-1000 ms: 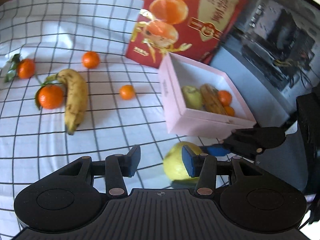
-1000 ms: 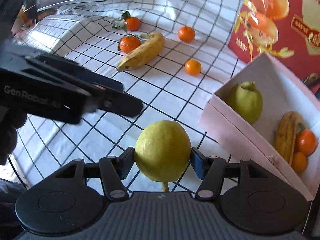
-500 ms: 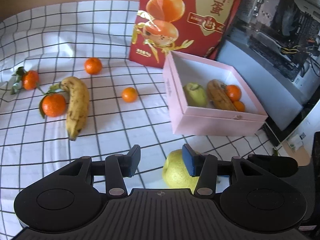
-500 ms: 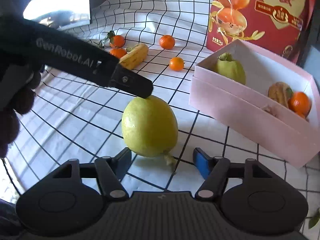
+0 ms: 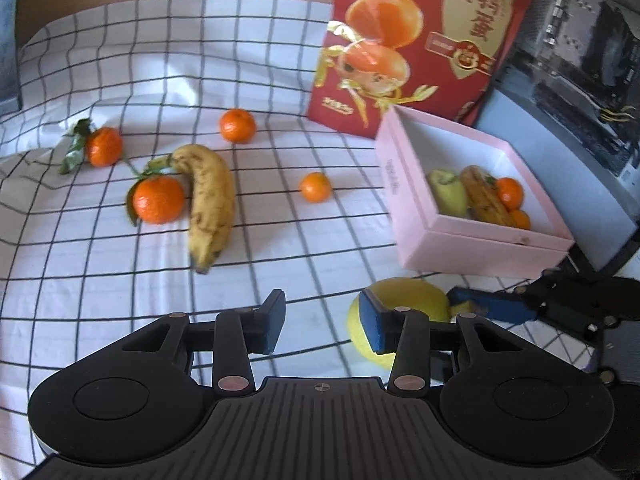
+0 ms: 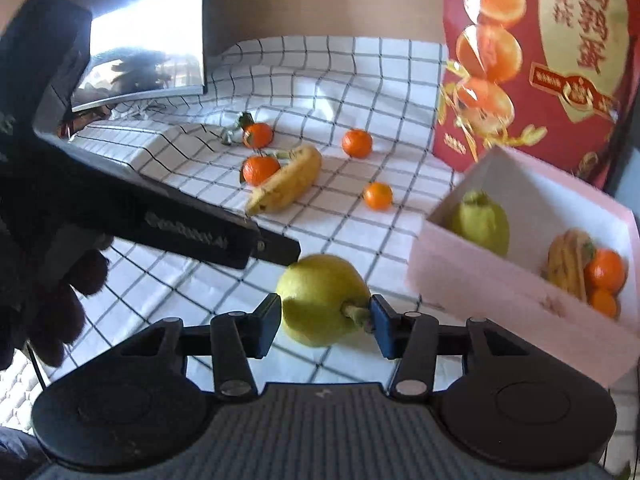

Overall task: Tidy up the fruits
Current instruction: 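Carry the green pear toward the pink box with the right gripper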

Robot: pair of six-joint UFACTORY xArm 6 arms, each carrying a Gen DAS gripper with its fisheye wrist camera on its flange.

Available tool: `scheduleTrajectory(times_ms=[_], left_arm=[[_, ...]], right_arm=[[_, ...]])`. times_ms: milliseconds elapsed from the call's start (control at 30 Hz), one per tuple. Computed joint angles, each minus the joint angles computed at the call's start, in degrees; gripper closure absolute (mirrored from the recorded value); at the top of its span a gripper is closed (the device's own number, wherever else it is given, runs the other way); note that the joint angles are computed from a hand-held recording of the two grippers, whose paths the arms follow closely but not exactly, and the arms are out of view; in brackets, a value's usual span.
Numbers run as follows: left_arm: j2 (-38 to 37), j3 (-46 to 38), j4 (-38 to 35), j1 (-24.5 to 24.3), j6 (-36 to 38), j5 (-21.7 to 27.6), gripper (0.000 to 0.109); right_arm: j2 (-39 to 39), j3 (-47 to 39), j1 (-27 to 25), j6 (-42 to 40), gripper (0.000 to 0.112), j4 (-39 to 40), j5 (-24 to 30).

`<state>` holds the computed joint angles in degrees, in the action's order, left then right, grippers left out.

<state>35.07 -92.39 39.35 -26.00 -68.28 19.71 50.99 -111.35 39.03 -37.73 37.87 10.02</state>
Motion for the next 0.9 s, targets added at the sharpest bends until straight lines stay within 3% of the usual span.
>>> scheduleTrajectory(times_ms=[233, 400, 600, 767, 900], left_arm=[[-0.1, 1.1, -2.1, 1.4, 0.6, -0.8, 0.064], [-1.5, 3.5, -2.9, 2.5, 0.7, -3.4, 0.065], [-1.4, 3.8, -4.1, 2.7, 2.3, -4.4, 0.065], [-2.8, 6.0, -2.5, 3.3, 0.6, -5.2, 0.065], [-4.5, 8.2, 2.8, 4.6, -7.1, -4.2, 0.065]], right_arm=[[4.9, -7.6, 0.9, 2.2, 0.064, -5.5, 0.1], [5.7, -9.9, 1.5, -2.6, 0.064, -2.5, 2.1], [7.0, -11.0, 0.8, 6.9, 0.06, -11.6, 0.8], [10.3, -16.8, -0.2, 8.2, 0.051, -10.0, 5.3], [14.0, -23.3, -0.3, 11.6, 0.045, -13.8, 10.4]])
